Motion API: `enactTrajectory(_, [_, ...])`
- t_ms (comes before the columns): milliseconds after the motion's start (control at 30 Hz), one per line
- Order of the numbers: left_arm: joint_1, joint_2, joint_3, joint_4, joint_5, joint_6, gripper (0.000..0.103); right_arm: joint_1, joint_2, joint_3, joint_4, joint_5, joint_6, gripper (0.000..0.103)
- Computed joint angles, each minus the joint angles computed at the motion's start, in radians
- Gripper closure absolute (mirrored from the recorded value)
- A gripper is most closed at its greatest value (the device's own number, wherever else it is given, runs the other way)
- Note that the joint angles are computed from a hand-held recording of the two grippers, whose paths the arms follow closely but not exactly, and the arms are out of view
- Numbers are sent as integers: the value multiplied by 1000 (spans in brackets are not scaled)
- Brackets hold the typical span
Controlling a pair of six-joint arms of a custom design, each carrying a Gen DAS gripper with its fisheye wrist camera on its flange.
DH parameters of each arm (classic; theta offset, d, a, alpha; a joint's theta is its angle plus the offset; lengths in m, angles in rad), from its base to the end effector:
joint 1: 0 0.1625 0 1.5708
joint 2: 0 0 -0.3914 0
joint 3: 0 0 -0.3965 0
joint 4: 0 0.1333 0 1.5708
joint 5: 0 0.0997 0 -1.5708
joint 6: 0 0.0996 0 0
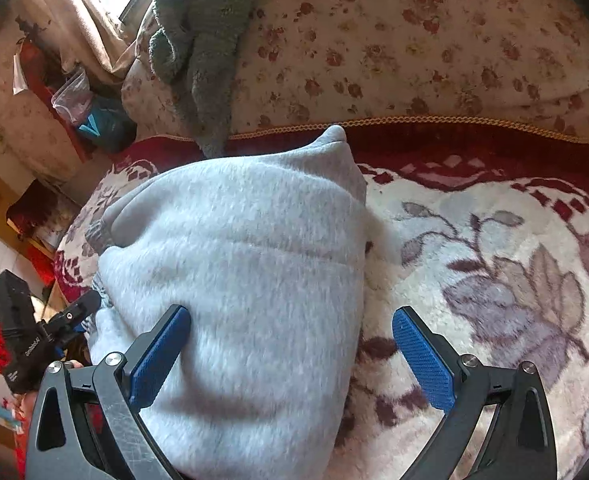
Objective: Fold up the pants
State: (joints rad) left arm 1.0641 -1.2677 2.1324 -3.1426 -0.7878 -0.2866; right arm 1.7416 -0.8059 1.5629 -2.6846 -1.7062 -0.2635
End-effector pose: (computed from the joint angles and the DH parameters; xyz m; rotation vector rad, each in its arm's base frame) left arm -0.0626 -0.5323 0.2455 -0.1005 2.4414 -1.2075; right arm 0.2349 -0.6568 0.1149 0.5995 -2.8846 0.5214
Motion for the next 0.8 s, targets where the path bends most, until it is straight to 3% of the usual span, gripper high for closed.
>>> enactTrajectory(200, [74, 11, -20, -35, -174, 37, 0, -58, 50, -85, 135, 169, 17, 0])
enactTrajectory(333, [151, 36, -49, -41, -343, 19, 0, -91, 79, -117, 182, 266, 28, 0])
enactTrajectory(467, [219, 60, -63, -77, -502, 4, 0, -140, 121, -182, 328, 413, 90, 0])
enactTrajectory(500, [229, 65, -64, -89, -527, 6, 0, -140, 122, -183, 328, 416, 85, 0])
enactTrajectory(733, [230, 78, -57, -120, -547, 44, 1, -116, 135, -186, 309, 408, 33, 0])
enactTrajectory(800, [212, 78, -53, -121, -527, 70, 9, -108, 124, -162, 278, 411, 26, 0])
